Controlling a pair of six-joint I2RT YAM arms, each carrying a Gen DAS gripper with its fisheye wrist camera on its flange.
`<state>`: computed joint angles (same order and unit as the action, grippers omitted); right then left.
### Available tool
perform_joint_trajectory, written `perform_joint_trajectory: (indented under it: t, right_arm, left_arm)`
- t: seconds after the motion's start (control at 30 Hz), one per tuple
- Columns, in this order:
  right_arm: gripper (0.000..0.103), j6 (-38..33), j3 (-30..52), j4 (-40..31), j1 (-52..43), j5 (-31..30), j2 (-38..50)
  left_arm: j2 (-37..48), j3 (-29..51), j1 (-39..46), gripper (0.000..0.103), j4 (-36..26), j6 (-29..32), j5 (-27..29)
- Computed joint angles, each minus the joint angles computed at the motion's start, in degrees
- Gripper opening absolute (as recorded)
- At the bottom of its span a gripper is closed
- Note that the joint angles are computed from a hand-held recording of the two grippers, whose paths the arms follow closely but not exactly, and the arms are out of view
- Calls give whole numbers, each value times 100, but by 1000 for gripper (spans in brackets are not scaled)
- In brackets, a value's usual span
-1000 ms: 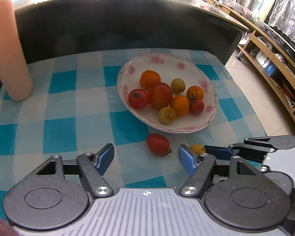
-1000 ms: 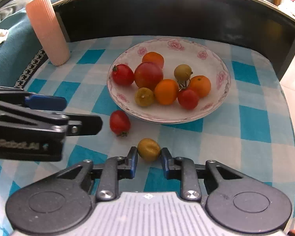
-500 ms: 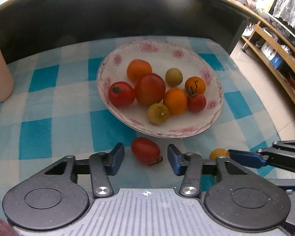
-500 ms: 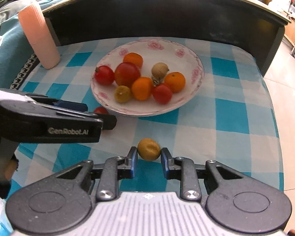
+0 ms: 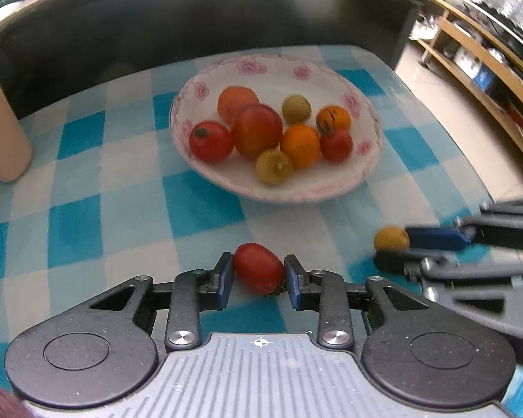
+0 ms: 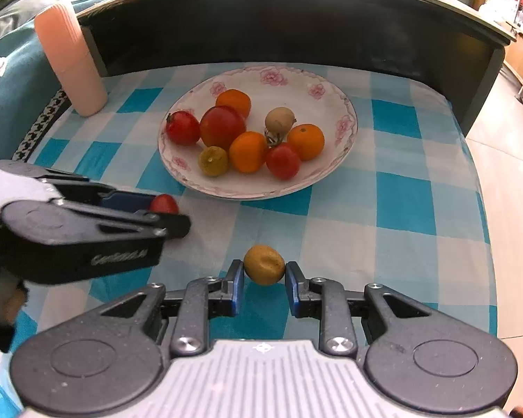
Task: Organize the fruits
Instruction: 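Grasp the red tomato with the left tool while the right tool holds the brown fruit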
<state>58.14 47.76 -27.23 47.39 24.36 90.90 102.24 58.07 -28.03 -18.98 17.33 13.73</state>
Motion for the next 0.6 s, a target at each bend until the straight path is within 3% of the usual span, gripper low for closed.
perform_joint_trajectory:
  t: [0.43,0.6]
  right_arm:
    - [40,433,120,-462,1121,-6,43]
    - [40,697,494,-750,1565,100,522]
  left_arm:
    - [-1671,-1377,786,41,-727,1325,254]
    - [-1610,-1517,833,41,-589,1453,188]
